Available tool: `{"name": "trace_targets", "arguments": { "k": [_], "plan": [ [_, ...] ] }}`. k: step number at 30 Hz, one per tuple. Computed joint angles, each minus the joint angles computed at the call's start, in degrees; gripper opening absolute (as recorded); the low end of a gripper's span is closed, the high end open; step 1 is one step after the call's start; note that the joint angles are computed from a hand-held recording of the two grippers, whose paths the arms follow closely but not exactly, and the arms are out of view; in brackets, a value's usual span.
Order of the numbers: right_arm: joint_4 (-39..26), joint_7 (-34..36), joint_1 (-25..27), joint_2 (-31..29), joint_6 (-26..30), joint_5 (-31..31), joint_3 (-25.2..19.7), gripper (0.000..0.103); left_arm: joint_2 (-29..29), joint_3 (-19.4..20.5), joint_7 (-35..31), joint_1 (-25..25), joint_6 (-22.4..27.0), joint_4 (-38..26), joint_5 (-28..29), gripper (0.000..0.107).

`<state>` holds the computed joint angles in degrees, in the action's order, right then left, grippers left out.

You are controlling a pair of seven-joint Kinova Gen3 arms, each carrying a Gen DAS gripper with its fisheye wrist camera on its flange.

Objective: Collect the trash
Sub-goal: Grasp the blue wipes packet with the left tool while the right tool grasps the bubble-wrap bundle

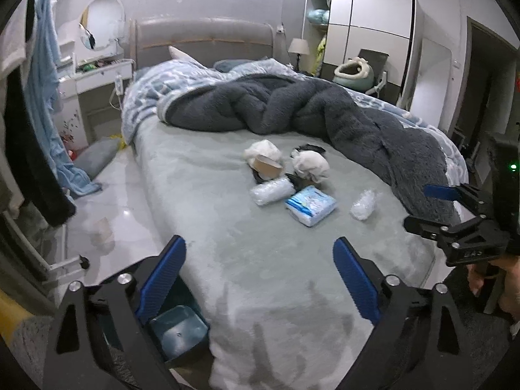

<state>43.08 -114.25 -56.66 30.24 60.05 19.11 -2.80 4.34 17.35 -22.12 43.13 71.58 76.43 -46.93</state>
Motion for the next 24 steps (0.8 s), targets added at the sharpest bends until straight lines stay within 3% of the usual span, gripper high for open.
{"name": "trace_targets", "arguments": {
  "k": [10,16,21,24],
  "plan": [
    [-3.74,6.30,4.98,4.18,0.43,-5.21,-1.07,0.096,1.14,-2.06,-9.37,-3.75,-7.71,-0.52,7.52,0.085],
    [-6.84,9.63,7.30,6.83,1.16,-8.94,-1.29,0.094,3.47,-3.46,-18.35,-5.27,-10.88,-2.21,12.70,0.082],
    [-10.82,11.24,8.13,9.49,3.23,-11.47,-1.11,0.092,4.84,-4.94,-23.84,-6.04,-15.02,-2.22,15.54,0.080],
    [-16.19,11.58,7.91,12.51,7.43,-12.18,-0.21,0.091,5.71,-5.64,-27.52,-6.97,-16.64,-2.68,18.33,0.078]
  ]
}}
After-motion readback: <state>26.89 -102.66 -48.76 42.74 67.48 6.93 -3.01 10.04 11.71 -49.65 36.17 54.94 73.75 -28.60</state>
